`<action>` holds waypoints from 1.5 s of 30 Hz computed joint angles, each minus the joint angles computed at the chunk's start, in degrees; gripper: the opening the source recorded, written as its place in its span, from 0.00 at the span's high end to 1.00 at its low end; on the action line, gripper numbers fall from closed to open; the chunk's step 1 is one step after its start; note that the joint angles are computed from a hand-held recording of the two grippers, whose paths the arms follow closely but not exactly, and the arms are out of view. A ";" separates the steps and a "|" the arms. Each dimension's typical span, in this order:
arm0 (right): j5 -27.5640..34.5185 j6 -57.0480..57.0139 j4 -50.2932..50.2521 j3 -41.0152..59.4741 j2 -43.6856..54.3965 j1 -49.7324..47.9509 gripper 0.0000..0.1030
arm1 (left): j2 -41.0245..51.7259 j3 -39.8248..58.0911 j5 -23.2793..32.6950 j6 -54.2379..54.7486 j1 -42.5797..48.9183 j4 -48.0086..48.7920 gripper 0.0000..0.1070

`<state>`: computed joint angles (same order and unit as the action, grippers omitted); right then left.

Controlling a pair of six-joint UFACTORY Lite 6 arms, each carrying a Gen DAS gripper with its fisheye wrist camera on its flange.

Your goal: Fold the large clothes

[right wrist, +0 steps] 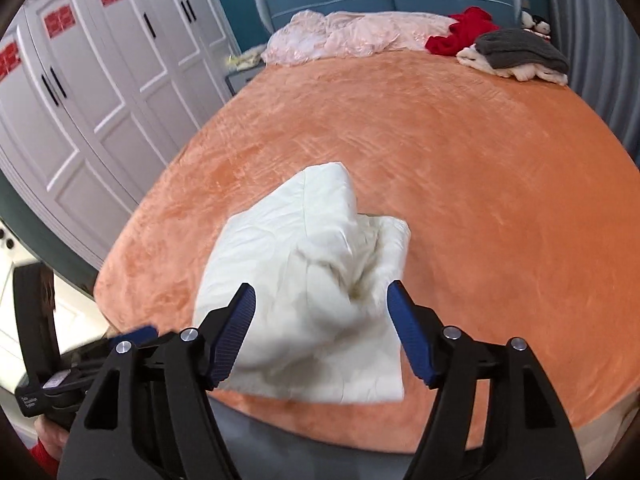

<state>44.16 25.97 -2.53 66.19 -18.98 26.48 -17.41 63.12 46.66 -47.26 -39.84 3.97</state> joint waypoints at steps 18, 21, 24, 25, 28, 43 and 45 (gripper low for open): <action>6.42 6.61 1.65 -33.42 -25.11 -2.11 0.89 | 15.16 1.03 -6.29 10.00 0.65 -0.72 0.52; 0.72 10.77 -1.15 -38.95 -23.25 -0.31 0.89 | 19.84 3.45 -4.95 2.37 -4.97 9.99 0.52; -5.86 17.94 -7.06 -40.72 -15.72 3.91 0.89 | 22.95 3.74 -4.47 -3.32 -8.21 17.22 0.52; -7.51 20.58 -9.36 -40.72 -13.14 5.23 0.89 | 23.40 3.34 -4.77 -4.82 -8.79 18.82 0.52; -10.65 25.90 -14.17 -40.85 -8.51 7.17 0.89 | 25.27 3.55 -4.71 -7.99 -10.10 22.40 0.52; -1.66 -15.14 16.68 -17.73 -11.96 -20.74 0.56 | 26.55 21.30 -1.61 6.85 2.36 8.23 0.66; -5.17 -18.20 19.36 -11.38 -2.50 -21.58 0.53 | 32.13 28.60 -0.39 8.25 4.18 7.78 0.66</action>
<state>38.99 7.77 16.82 54.81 -21.48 4.90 14.72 91.71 46.27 -39.00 -35.66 11.75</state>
